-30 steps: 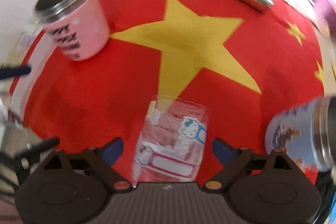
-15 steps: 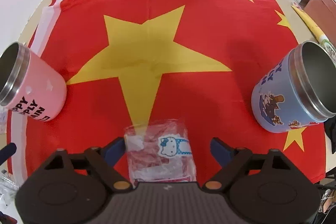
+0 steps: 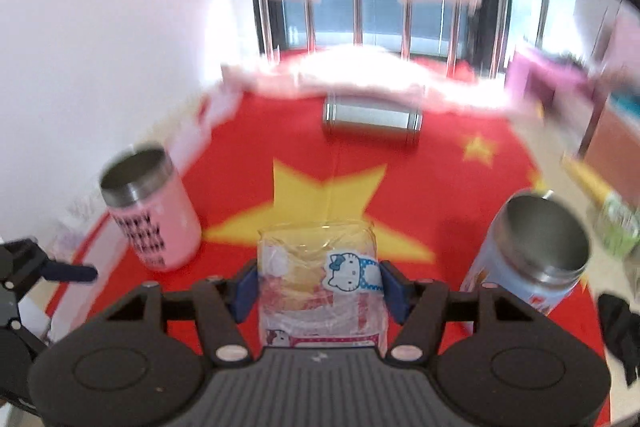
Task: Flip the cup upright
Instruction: 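Lift and rotate the clear cup upright with the right gripper, then lower the upright clear cup onto the flag and open the right gripper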
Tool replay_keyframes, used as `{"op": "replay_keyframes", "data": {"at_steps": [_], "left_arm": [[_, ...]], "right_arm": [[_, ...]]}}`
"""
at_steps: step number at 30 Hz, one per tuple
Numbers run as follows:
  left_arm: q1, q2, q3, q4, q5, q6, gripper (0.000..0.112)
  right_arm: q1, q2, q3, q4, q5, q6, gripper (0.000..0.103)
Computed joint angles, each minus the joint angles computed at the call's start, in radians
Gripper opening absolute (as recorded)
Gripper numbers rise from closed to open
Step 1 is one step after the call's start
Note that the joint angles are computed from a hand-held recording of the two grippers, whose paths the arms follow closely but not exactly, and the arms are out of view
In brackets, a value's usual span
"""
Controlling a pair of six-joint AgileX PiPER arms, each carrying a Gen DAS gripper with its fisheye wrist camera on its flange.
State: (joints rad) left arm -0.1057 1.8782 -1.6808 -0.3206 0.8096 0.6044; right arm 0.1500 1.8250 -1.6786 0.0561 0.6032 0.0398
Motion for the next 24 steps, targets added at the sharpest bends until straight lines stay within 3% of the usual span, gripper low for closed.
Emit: {"op": "replay_keyframes", "data": {"at_steps": [5, 8, 10, 13, 16, 21, 24], "left_arm": [[-0.012, -0.021, 0.027, 0.0, -0.018, -0.047, 0.103], [-0.021, -0.033, 0.043, 0.024, -0.03, -0.089, 0.103], [-0.029, -0.043, 0.054, 0.047, -0.038, -0.12, 0.103], [-0.039, -0.053, 0.064, 0.082, -0.047, -0.162, 0.103], [-0.048, -0.063, 0.074, 0.121, -0.057, -0.207, 0.103], [-0.055, -0.077, 0.095, 0.153, -0.079, -0.246, 0.103], [-0.056, -0.076, 0.099, 0.156, -0.086, -0.255, 0.103]], "right_arm": [[-0.013, -0.108, 0.35, -0.003, -0.479, -0.043, 0.062], [-0.012, -0.09, 0.474, 0.11, -0.724, -0.179, 0.062], [-0.009, -0.055, 0.515, 0.068, -0.849, -0.123, 0.062], [0.002, -0.001, 0.529, 0.045, -0.969, -0.07, 0.062], [0.02, 0.05, 0.475, 0.075, -0.999, -0.089, 0.062], [0.024, 0.137, 0.321, 0.132, -0.881, -0.113, 0.062], [0.027, 0.172, 0.288, 0.156, -0.86, -0.142, 0.062]]}}
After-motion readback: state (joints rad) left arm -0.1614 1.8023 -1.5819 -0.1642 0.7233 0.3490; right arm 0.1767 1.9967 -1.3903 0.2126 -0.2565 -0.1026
